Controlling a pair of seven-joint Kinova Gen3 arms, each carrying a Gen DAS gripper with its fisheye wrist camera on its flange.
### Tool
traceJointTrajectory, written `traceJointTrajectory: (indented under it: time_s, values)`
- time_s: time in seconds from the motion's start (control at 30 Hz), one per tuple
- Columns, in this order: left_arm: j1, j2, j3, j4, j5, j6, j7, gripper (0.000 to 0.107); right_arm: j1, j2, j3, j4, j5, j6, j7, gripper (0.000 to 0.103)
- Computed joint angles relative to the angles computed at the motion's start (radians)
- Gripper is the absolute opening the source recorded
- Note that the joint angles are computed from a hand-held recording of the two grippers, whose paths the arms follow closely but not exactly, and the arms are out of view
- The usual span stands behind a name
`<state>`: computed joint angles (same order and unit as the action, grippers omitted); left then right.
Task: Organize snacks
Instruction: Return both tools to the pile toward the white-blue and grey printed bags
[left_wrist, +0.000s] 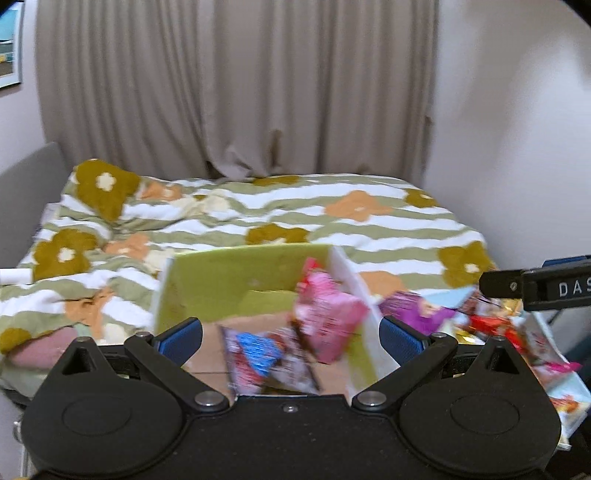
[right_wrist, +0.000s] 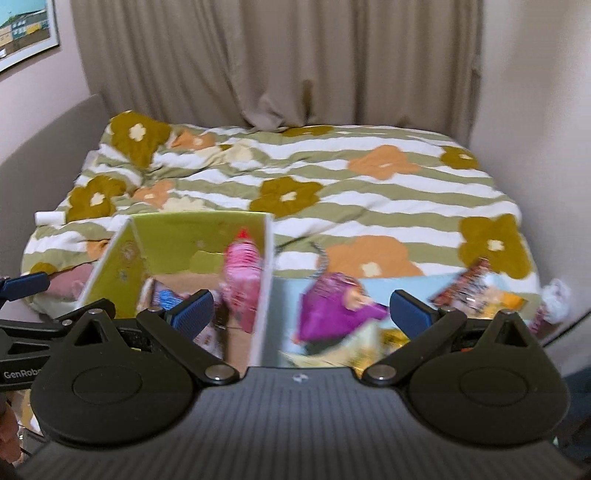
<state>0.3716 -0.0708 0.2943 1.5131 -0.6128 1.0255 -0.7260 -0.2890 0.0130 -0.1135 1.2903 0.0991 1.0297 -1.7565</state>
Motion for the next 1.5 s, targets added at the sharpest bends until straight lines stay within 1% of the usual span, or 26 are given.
traceJointTrajectory:
  time_s: [0.1, 0.17, 0.23, 0.27, 0.3, 0.33, 0.43, 0.47, 0.5, 0.57, 0.6, 0.77, 0.87, 0.97, 1.07, 1.2, 1.33, 1.43, 1.47, 1.5]
  values:
    - [0.037, 0.029, 0.035, -0.021, -0.023, 0.022, 0.044, 0.103, 0.050, -0.044, 0.024, 0.044, -0.022, -0.011, 0.041, 0.103]
    - [0.075, 0.060, 0.048, -0.042, -0.047, 0.045, 0.085, 0.103, 0.139, -0.063, 0.002, 0.067, -0.061, -0.017, 0.093, 0.103]
    - [0.124, 0.096, 0.052, -0.068, -0.071, 0.077, 0.130, 0.103, 0.231, -0.079, -0.008, 0.093, -0.122, -0.025, 0.173, 0.103]
    - [0.153, 0.122, 0.055, -0.091, -0.088, 0.103, 0.161, 0.103, 0.262, -0.082, 0.003, 0.102, -0.153, -0.025, 0.213, 0.103]
    - [0.178, 0.144, 0.054, -0.112, -0.097, 0.125, 0.186, 0.103, 0.274, -0.083, 0.027, 0.108, -0.185, -0.021, 0.254, 0.103]
    - [0.206, 0.167, 0.053, -0.133, -0.109, 0.144, 0.215, 0.103, 0.271, -0.080, 0.070, 0.110, -0.217, -0.012, 0.295, 0.103]
    - [0.284, 0.232, 0.038, -0.189, -0.136, 0.200, 0.279, 0.103, 0.234, -0.069, 0.209, 0.119, -0.301, 0.005, 0.417, 0.103]
    - [0.310, 0.255, 0.031, -0.210, -0.144, 0.219, 0.296, 0.103, 0.234, -0.060, 0.241, 0.118, -0.329, 0.010, 0.457, 0.103]
    - [0.338, 0.284, 0.023, -0.237, -0.153, 0.242, 0.317, 0.103, 0.251, -0.052, 0.258, 0.120, -0.359, 0.015, 0.498, 0.103]
    - [0.381, 0.335, 0.003, -0.288, -0.156, 0.278, 0.341, 0.103, 0.332, -0.026, 0.242, 0.115, -0.422, 0.032, 0.579, 0.103]
    - [0.403, 0.354, -0.008, -0.306, -0.157, 0.294, 0.357, 0.103, 0.358, -0.009, 0.242, 0.110, -0.449, 0.039, 0.612, 0.103]
    - [0.483, 0.455, -0.067, -0.394, -0.132, 0.340, 0.404, 0.103, 0.462, 0.086, 0.230, 0.075, -0.536, 0.084, 0.722, 0.103]
    - [0.512, 0.512, -0.103, -0.437, -0.103, 0.353, 0.419, 0.103, 0.513, 0.132, 0.210, 0.075, -0.569, 0.082, 0.777, 0.103]
    - [0.531, 0.557, -0.139, -0.465, -0.066, 0.358, 0.433, 0.102, 0.542, 0.172, 0.187, 0.065, -0.575, 0.077, 0.815, 0.103]
    - [0.542, 0.588, -0.174, -0.476, -0.025, 0.344, 0.446, 0.101, 0.562, 0.205, 0.164, 0.062, -0.581, 0.069, 0.864, 0.103]
    - [0.555, 0.628, -0.220, -0.500, 0.023, 0.340, 0.441, 0.098, 0.566, 0.231, 0.142, 0.076, -0.570, 0.032, 0.907, 0.103]
    - [0.552, 0.652, -0.249, -0.501, 0.063, 0.313, 0.435, 0.097, 0.569, 0.259, 0.127, 0.076, -0.568, 0.013, 0.934, 0.103]
    - [0.543, 0.667, -0.256, -0.503, 0.092, 0.299, 0.424, 0.089, 0.569, 0.283, 0.119, 0.066, -0.561, 0.011, 0.941, 0.103]
    - [0.538, 0.670, -0.257, -0.500, 0.103, 0.290, 0.420, 0.082, 0.569, 0.287, 0.118, 0.064, -0.558, 0.011, 0.937, 0.103]
    - [0.537, 0.672, -0.259, -0.498, 0.110, 0.286, 0.419, 0.082, 0.568, 0.291, 0.116, 0.063, -0.554, 0.007, 0.935, 0.103]
